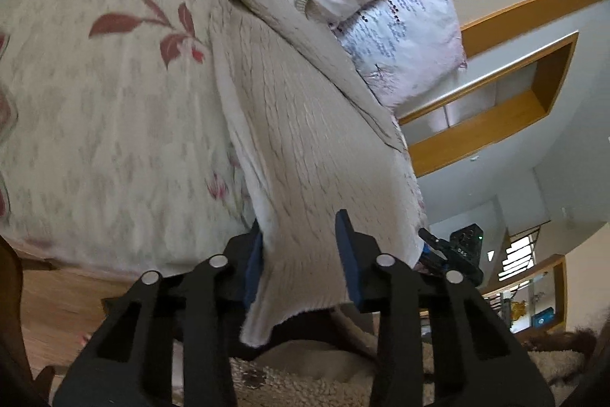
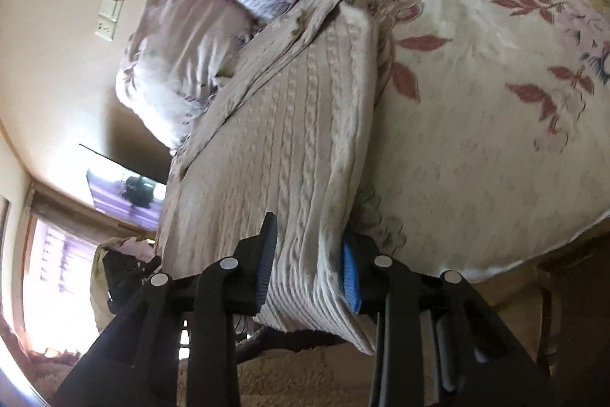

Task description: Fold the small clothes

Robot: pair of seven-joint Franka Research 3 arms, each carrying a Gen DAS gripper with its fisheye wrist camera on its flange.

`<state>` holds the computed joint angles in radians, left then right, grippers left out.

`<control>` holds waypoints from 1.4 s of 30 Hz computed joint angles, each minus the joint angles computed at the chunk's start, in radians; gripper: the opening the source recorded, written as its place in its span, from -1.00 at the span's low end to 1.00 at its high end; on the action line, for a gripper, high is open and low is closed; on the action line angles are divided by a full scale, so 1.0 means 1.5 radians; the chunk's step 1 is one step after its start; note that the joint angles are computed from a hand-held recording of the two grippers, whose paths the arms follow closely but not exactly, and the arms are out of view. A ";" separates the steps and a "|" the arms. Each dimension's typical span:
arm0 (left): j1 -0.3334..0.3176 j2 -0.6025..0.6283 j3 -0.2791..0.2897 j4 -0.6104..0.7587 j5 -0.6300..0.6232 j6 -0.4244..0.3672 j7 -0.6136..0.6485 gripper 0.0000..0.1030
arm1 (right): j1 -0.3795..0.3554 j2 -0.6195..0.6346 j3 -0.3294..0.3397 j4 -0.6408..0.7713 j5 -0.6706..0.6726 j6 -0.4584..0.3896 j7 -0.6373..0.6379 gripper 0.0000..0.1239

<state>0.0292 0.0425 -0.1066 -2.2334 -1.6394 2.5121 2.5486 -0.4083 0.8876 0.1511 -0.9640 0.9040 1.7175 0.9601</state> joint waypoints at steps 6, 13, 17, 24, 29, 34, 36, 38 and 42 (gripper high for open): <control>-0.003 -0.017 0.000 -0.022 0.008 -0.023 0.006 -0.36 | -0.003 -0.028 -0.002 -0.038 -0.004 -0.027 -0.047 -0.49; -0.014 -0.021 -0.003 -0.023 0.061 -0.020 -0.009 -0.78 | 0.019 -0.091 -0.027 -0.122 -0.023 -0.023 -0.134 -0.84; -0.020 -0.035 -0.005 -0.022 0.043 0.019 0.028 -0.86 | 0.026 -0.147 -0.034 -0.194 0.019 0.062 -0.202 -0.87; -0.034 -0.038 -0.007 0.012 0.023 0.128 0.064 -0.88 | 0.043 -0.220 -0.036 -0.275 0.132 0.233 -0.331 -0.87; -0.038 -0.013 -0.011 0.064 0.020 0.194 0.062 -0.88 | 0.068 -0.239 -0.032 -0.295 0.186 0.329 -0.402 -0.87; -0.037 0.022 -0.016 0.130 0.010 0.255 0.072 -0.88 | 0.082 -0.226 -0.026 -0.267 0.212 0.389 -0.426 -0.88; -0.035 0.044 -0.018 0.164 0.026 0.274 0.061 -0.88 | 0.089 -0.205 -0.021 -0.229 0.209 0.407 -0.419 -0.88; -0.030 0.070 -0.022 0.203 0.061 0.285 0.030 -0.88 | 0.098 -0.178 -0.017 -0.182 0.189 0.421 -0.400 -0.88; -0.025 0.137 -0.036 0.297 0.179 0.326 -0.057 -0.88 | 0.120 -0.104 -0.007 -0.058 0.119 0.449 -0.342 -0.88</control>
<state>-0.0082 0.2475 -0.1612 -1.7883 -1.3716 3.0013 2.4624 -0.2283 0.7320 0.1405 -1.0516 1.0830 2.3917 0.4466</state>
